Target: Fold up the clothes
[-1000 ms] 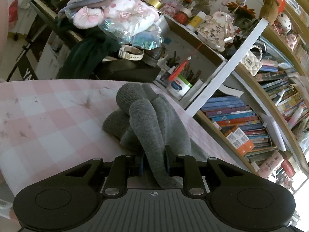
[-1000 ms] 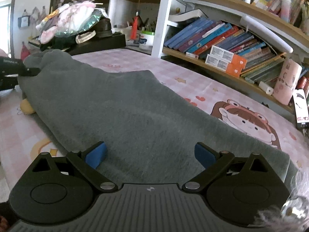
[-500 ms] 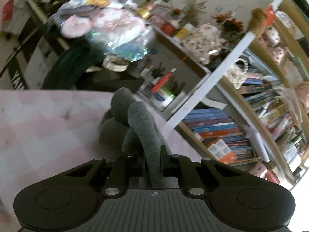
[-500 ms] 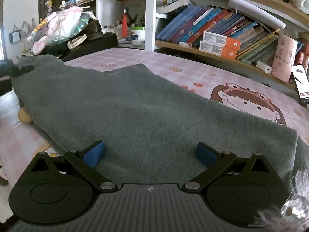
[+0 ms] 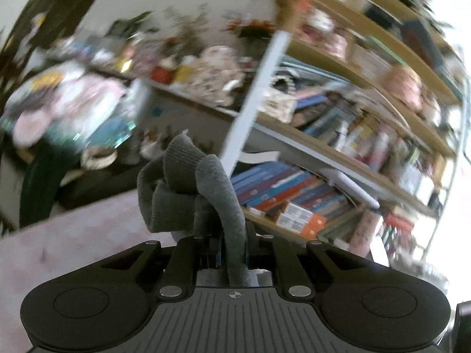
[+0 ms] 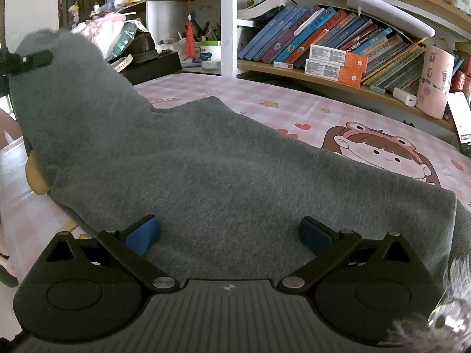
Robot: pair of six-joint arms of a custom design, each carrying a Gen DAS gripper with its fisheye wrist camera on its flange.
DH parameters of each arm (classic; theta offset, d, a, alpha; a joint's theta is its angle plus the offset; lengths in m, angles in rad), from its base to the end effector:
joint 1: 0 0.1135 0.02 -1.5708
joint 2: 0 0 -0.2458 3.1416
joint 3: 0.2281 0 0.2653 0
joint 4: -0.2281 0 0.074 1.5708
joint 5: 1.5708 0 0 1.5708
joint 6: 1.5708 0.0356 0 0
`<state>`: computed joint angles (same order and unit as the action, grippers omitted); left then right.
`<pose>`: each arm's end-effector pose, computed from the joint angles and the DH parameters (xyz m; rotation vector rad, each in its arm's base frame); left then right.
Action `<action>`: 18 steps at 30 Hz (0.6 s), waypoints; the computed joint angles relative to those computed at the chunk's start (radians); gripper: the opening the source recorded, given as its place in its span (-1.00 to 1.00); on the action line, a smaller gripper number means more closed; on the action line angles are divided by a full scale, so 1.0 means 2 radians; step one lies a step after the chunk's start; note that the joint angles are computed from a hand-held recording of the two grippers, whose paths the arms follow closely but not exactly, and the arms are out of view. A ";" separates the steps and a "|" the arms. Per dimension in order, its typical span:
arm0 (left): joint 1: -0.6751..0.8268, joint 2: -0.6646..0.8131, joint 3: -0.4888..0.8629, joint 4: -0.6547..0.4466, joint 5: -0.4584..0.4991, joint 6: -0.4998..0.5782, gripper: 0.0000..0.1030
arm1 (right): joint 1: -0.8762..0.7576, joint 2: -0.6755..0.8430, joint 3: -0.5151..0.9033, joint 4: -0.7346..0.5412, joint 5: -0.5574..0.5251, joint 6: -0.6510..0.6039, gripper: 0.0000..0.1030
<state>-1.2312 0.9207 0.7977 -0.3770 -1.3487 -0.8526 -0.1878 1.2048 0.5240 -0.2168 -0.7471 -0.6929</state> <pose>0.1017 -0.1835 0.2978 -0.4211 1.6256 -0.1651 0.2335 -0.0197 0.1487 -0.8410 2.0526 0.4514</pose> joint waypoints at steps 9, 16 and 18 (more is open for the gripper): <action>-0.014 0.101 0.076 0.056 0.028 0.213 -0.77 | -0.041 0.031 0.032 -0.044 -0.041 -0.042 0.99; -0.021 0.180 0.132 0.039 0.072 0.271 -0.70 | -0.112 0.073 0.087 -0.105 -0.079 -0.054 0.99; -0.021 0.201 0.146 0.031 0.098 0.273 -0.56 | -0.133 0.090 0.108 -0.123 -0.090 -0.054 0.99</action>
